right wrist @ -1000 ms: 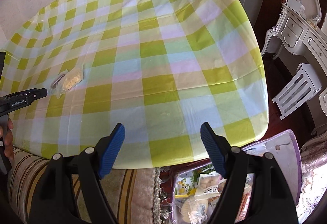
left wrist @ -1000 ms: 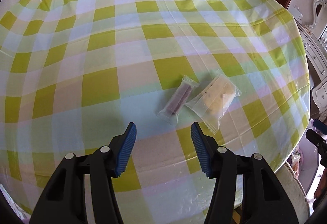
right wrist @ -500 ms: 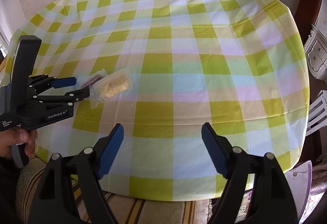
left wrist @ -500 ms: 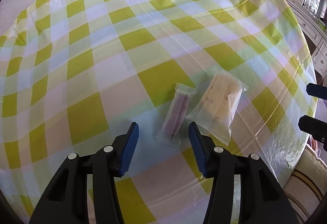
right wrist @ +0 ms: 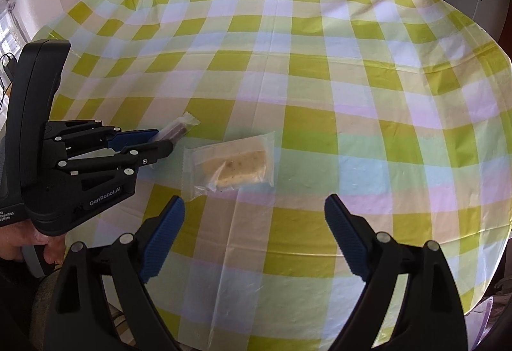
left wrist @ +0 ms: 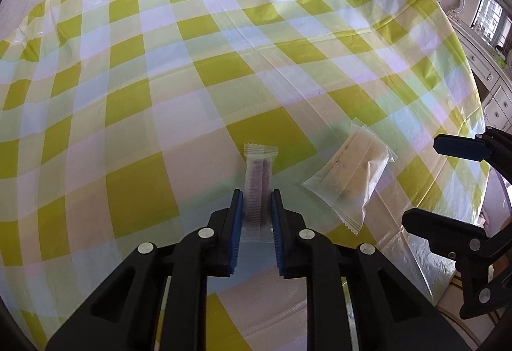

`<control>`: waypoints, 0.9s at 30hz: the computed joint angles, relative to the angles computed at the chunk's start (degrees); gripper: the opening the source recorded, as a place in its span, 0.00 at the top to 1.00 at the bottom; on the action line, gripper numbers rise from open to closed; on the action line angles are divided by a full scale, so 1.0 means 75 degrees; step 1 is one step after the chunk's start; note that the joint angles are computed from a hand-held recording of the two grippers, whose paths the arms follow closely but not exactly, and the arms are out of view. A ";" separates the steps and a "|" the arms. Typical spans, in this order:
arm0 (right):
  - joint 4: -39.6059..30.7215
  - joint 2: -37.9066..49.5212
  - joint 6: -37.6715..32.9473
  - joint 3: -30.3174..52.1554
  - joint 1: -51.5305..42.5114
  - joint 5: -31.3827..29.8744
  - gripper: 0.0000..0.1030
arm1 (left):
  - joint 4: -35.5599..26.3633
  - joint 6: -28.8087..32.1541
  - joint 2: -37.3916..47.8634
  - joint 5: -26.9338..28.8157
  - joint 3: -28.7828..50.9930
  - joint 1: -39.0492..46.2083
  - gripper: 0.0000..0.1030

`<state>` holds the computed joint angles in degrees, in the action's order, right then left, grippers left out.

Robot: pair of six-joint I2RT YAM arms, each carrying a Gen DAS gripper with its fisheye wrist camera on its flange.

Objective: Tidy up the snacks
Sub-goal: 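Grasp the purple stick snack with the left tool while the right tool grasps the clear cake bag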

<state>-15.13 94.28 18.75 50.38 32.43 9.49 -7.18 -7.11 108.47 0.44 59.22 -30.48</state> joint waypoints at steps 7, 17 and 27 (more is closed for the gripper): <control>-0.0147 0.1178 -0.0288 0.0927 0.0156 -0.0046 0.11 | 0.0157 -0.0398 -0.0258 -0.0001 -0.0322 0.0279 0.83; -0.0426 0.2029 -0.0373 0.1710 0.0058 0.0146 0.11 | 0.0405 -0.0569 -0.0487 0.0133 -0.0598 0.0393 0.83; -0.0126 0.2025 -0.0343 0.1619 -0.0015 -0.0064 0.17 | 0.0438 -0.0695 -0.0582 0.0144 -0.0686 0.0440 0.83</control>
